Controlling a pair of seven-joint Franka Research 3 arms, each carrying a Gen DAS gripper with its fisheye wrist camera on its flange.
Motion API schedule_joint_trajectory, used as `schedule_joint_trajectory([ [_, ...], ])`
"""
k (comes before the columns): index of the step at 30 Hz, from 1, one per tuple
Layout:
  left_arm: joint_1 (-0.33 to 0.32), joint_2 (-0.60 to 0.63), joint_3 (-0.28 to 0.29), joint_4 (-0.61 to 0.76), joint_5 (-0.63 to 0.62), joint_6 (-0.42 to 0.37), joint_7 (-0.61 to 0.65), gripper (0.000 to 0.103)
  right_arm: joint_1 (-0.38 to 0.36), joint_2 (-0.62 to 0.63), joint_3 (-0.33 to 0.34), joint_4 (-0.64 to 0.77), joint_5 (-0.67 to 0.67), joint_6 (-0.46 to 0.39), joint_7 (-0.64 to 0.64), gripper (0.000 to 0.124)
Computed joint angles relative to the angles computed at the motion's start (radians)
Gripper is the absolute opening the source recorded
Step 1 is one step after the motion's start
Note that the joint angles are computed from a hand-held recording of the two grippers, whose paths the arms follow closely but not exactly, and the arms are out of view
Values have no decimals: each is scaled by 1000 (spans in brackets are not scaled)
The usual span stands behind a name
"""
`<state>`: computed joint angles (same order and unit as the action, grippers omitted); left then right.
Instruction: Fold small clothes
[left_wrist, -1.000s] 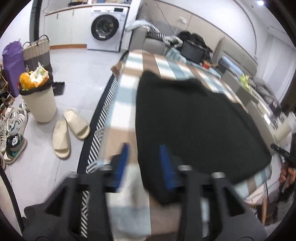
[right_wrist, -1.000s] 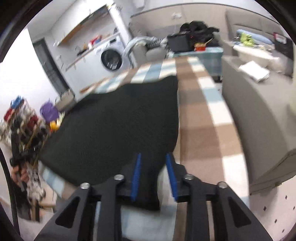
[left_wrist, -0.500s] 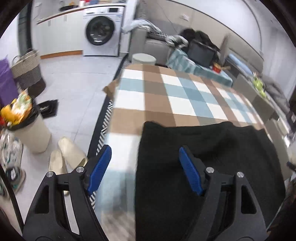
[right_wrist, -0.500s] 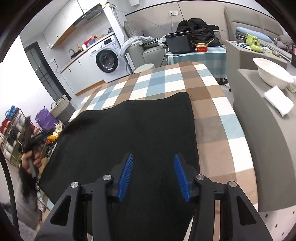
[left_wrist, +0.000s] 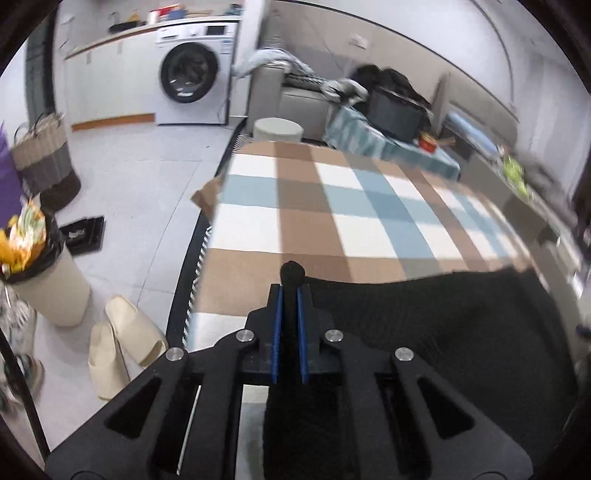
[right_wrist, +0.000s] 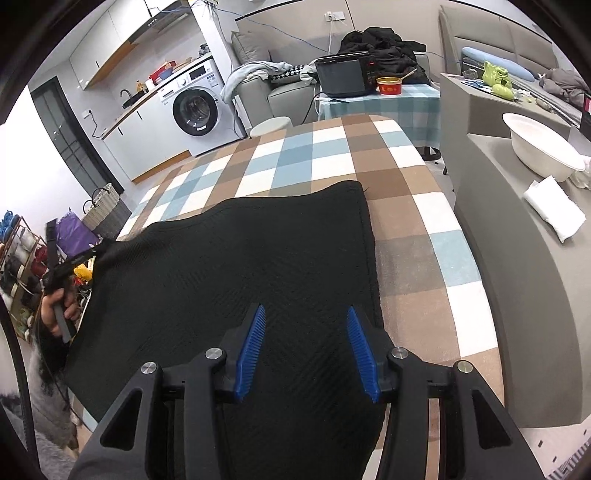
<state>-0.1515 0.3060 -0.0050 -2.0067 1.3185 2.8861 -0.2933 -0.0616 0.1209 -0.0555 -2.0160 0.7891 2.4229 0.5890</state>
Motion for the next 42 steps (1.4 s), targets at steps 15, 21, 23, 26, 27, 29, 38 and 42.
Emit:
schedule_joint_trajectory([
  [15,-23,-145,-50,-216,-129,-28,-32,56,2,41,-1,-22,-93,18,70,50],
  [21,-64,-234,-149,-334,-211,-120,-53,57,-6,30,11,-53,-50,40,-22,50],
  [23,-86,-264,-181,-360,-225,-181,-55,57,-5,29,11,-56,-49,44,-40,50],
  [26,-107,-318,-217,-417,-237,-211,-106,57,-16,7,4,-73,-22,26,-70,50],
  [27,-112,-339,-229,-440,-235,-213,-128,57,-22,-4,0,-82,-4,18,-88,50],
  [29,-120,-378,-251,-483,-219,-200,-186,57,-31,-30,-11,-109,21,10,-109,50],
  [38,-154,-476,-340,-569,-229,-181,-300,57,-76,-125,-82,-221,103,-114,-188,50],
  [42,-154,-475,-347,-562,-218,-171,-327,56,-78,-121,-84,-231,115,-135,-208,50],
])
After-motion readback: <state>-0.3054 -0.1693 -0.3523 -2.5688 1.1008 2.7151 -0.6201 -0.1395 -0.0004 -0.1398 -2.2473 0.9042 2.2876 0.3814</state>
